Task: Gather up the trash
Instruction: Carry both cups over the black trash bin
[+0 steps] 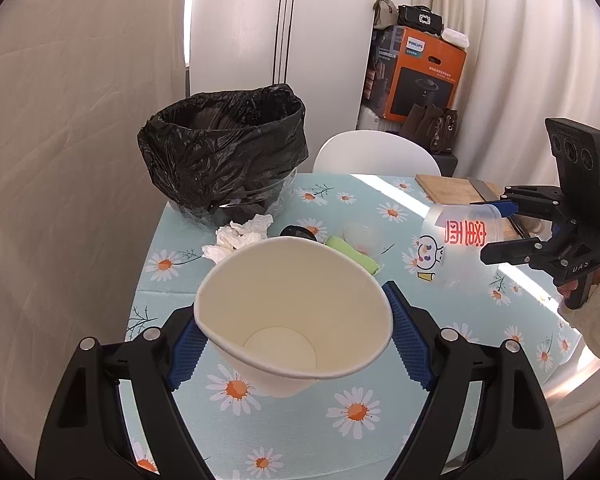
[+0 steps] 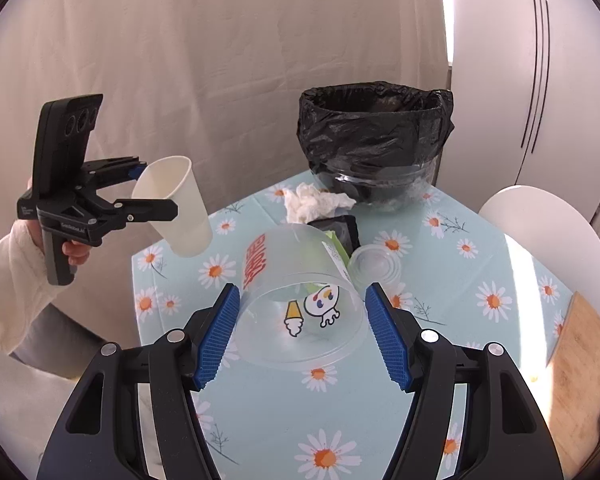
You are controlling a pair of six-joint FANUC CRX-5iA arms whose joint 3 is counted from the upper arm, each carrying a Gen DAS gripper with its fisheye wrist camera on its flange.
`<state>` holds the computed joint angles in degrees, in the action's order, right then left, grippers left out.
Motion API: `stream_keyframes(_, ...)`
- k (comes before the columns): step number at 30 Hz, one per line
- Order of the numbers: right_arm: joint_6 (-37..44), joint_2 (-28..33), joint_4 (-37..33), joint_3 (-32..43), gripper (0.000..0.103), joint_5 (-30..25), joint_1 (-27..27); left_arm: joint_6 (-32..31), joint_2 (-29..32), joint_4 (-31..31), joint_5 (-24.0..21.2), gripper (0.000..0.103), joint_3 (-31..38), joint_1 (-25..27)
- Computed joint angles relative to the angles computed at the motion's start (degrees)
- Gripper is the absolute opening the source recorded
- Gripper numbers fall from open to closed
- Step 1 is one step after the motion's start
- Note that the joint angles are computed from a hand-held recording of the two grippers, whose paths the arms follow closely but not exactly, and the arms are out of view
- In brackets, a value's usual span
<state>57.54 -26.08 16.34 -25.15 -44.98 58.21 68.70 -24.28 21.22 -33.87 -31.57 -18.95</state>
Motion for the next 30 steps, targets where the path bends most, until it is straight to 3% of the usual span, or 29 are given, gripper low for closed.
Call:
stream_keyframes(7, 2.8, 3.0, -0.2, 3.7, 0.061, 2.4, -5.1, -3.2, 2.8, 3.6, 1.1, 0.08, 3.3, 0.8)
stream_keyframes(22, -7.2, 13.8, 14.4, 14.0, 0.061, 4.3, -8.0, -28.5, 11.8, 22.6, 1.9, 0.08, 10.7, 6.4)
stream_keyframes(30, -10.0, 21.7, 14.3, 20.7, 0.061, 10.4, -11.9, -40.2, 17.4, 32.2, -0.1, 0.08, 14.5, 7.8)
